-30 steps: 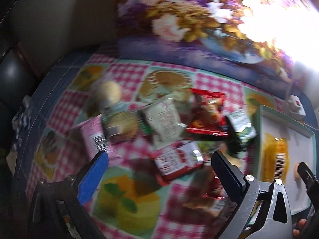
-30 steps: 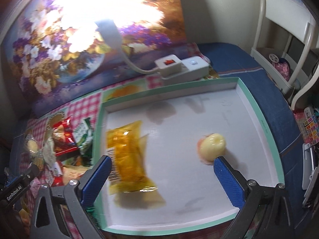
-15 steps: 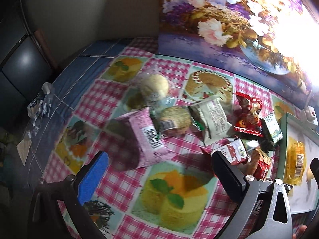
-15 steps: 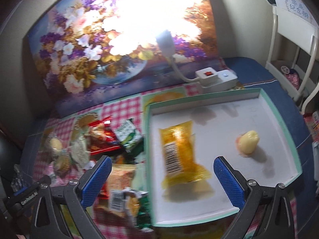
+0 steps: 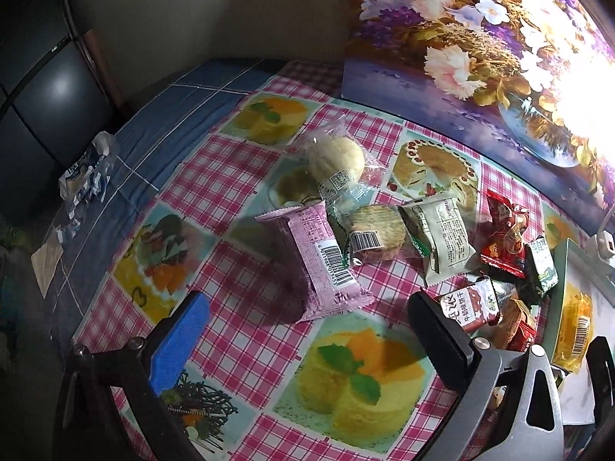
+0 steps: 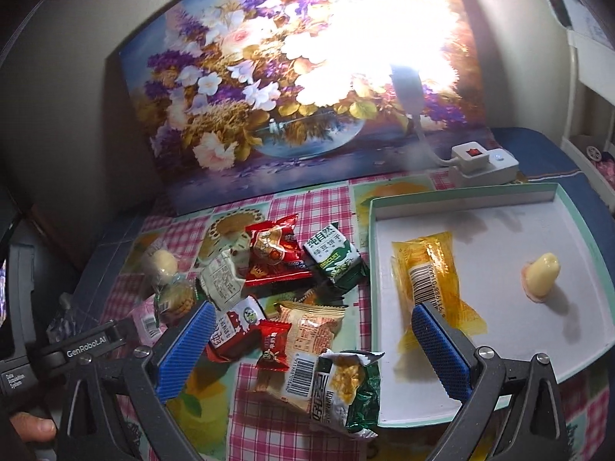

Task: Organize snacks
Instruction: 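Withdraw both open tools from the tray back toward the snack pile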

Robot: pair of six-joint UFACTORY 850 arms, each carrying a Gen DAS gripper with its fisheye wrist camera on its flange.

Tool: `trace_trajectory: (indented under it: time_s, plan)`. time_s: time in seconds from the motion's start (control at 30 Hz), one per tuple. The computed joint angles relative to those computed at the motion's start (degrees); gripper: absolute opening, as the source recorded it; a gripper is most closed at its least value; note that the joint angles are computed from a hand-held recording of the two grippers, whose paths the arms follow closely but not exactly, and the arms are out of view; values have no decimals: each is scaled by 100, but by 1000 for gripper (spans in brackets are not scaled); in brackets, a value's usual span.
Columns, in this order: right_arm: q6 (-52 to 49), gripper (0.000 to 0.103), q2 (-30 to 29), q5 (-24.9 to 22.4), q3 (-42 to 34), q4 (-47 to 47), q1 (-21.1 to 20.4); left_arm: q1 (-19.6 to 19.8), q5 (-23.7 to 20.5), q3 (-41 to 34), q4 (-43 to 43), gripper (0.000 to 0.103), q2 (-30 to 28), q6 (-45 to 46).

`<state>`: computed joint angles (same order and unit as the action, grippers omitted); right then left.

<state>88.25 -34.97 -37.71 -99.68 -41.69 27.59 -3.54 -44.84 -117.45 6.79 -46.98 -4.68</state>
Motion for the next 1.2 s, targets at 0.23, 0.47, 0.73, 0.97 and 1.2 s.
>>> trace_trajectory:
  time_s: [0.23, 0.47, 0.73, 0.97, 1.2]
  plan:
    - [-287, 103, -67, -142, -65, 106, 0, -47, -28, 15, -56, 102, -7, 163]
    - [-387, 103, -88, -406, -69, 121, 43, -67, -24, 37, -52, 103, -1, 191]
    - [-978, 103, -166, -731, -148, 1078, -60, -101, -124, 14, -109, 102, -46, 257]
    - [-1400, 103, -363, -1327, -321, 1444, 9, -150, -398, -69, -530, 102, -204, 567]
    - [-1670, 103, -388, -1376, -358, 1604, 40, -194, -679, -149, -1408, 102, -264, 1452]
